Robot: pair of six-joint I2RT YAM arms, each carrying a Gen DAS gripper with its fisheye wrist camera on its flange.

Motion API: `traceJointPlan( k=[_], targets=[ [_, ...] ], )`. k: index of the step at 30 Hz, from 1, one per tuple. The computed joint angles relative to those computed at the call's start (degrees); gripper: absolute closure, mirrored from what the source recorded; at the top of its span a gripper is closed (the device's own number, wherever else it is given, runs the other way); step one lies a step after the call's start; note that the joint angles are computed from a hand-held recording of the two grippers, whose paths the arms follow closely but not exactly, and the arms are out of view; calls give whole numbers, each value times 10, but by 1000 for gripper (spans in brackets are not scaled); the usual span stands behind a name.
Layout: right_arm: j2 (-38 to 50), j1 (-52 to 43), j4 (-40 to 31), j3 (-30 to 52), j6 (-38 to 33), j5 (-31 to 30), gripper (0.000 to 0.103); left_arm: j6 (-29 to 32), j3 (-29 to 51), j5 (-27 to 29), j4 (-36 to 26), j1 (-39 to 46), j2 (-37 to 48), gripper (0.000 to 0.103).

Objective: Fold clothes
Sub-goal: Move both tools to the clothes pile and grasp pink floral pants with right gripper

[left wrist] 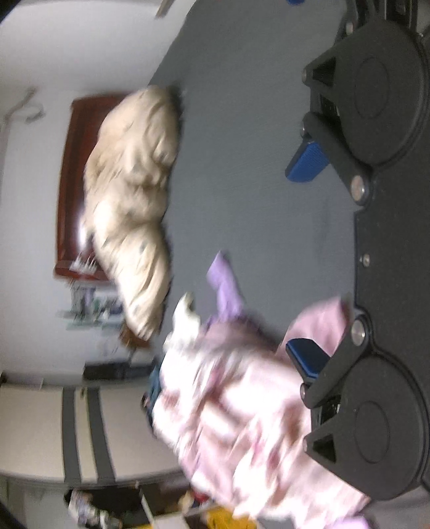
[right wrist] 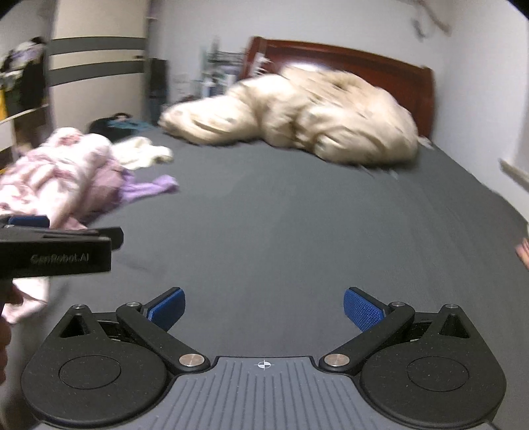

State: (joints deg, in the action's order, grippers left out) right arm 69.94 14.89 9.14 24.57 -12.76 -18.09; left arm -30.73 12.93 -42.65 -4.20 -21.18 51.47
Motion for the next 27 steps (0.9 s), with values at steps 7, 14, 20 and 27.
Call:
traceJointPlan(
  k=[7,14,20,27],
  targets=[
    [34,92,-50,106,36,2,1,98,-7,179,-95,258,-198,4],
    [143,191,-139,305,8,20,5,206,-4,319,-110,488,-268,4],
    [296,286,-261,556,-29,13,6,232,-2,476,-117,668,-260,4],
    [549,371,-467,926,-40,81,35,247,-3,561,-97,758,-239,4]
  ],
)
